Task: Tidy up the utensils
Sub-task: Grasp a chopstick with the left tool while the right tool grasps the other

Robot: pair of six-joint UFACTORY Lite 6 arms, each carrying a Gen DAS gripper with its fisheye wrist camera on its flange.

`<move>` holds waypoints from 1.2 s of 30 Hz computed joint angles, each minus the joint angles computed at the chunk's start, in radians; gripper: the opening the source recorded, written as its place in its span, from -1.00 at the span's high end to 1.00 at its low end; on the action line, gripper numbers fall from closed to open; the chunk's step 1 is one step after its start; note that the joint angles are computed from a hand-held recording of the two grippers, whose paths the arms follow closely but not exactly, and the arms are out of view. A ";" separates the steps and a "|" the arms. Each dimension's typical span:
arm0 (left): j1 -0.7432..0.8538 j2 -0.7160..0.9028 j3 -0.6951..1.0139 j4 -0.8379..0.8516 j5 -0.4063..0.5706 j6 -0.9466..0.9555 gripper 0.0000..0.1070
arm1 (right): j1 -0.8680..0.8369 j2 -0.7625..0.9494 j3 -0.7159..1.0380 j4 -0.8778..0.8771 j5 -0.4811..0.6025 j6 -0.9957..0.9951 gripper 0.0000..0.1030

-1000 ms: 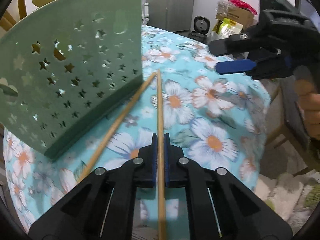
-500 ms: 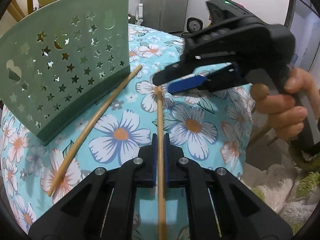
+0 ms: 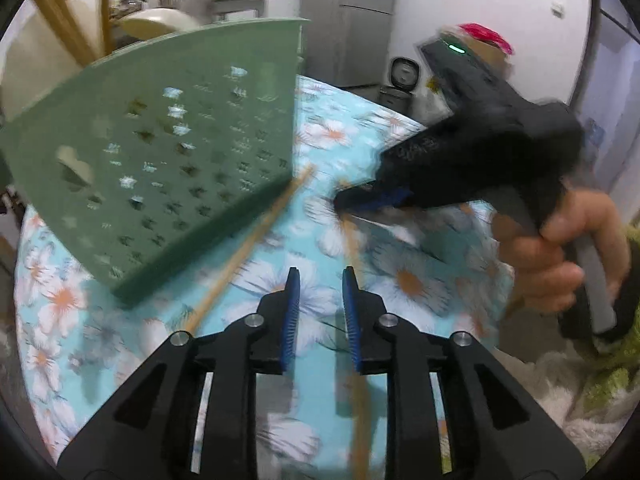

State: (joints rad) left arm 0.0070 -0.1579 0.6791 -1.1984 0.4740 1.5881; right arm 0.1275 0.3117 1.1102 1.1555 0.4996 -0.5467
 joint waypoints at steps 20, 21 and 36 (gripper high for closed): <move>-0.085 0.073 0.006 0.094 -0.204 -0.011 0.88 | -0.141 -0.144 -0.155 -0.031 0.060 -0.063 0.72; -0.087 0.048 -0.008 0.165 -0.188 -0.074 0.89 | -0.150 -0.149 -0.158 -0.039 0.064 -0.065 0.72; -0.141 0.297 0.297 0.473 -0.025 -0.541 0.81 | -0.183 -0.140 -0.129 -0.142 0.052 -0.046 0.67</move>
